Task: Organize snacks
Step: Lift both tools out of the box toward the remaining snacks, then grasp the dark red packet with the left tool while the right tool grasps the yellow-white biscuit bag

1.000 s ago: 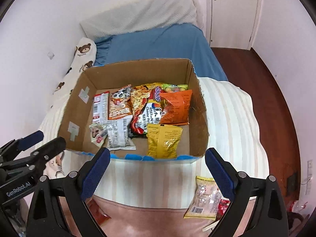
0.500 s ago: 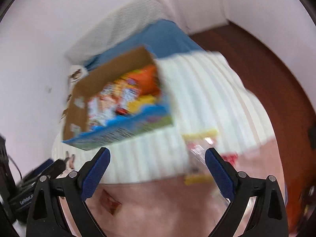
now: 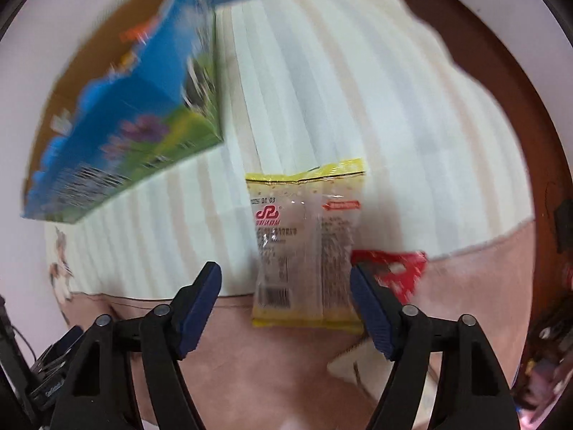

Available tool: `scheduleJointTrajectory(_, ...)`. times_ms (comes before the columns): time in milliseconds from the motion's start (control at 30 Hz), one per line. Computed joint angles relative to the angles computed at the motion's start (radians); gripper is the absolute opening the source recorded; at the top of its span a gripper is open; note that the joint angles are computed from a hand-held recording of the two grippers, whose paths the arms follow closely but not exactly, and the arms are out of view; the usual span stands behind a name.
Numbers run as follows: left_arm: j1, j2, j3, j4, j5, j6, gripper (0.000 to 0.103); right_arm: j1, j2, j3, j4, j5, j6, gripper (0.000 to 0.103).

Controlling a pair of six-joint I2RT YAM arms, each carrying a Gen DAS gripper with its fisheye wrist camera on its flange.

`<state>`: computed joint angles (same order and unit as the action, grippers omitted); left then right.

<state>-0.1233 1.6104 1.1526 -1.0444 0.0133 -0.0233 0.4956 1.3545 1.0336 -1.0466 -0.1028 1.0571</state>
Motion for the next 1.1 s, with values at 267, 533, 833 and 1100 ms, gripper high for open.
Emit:
scheduleJointTrajectory(267,0.266,0.078,-0.001,-0.044,0.081,-0.022,0.097,0.051,0.175,0.022,0.090,-0.020,-0.075,0.067)
scheduleJointTrajectory(533,0.425,0.257,0.070,-0.077,0.213,-0.019,0.096,0.238,0.322,0.151,0.160,-0.081,-0.016,0.066)
scheduleJointTrajectory(833,0.316,0.284,0.020,0.074,0.145,0.054,0.058,0.348,0.377,0.178,0.152,-0.081,0.075,0.065)
scheduleJointTrajectory(1100,0.015,0.159,-0.121,0.178,0.011,0.257,0.057,0.342,0.330,0.103,0.184,-0.144,0.122,0.064)
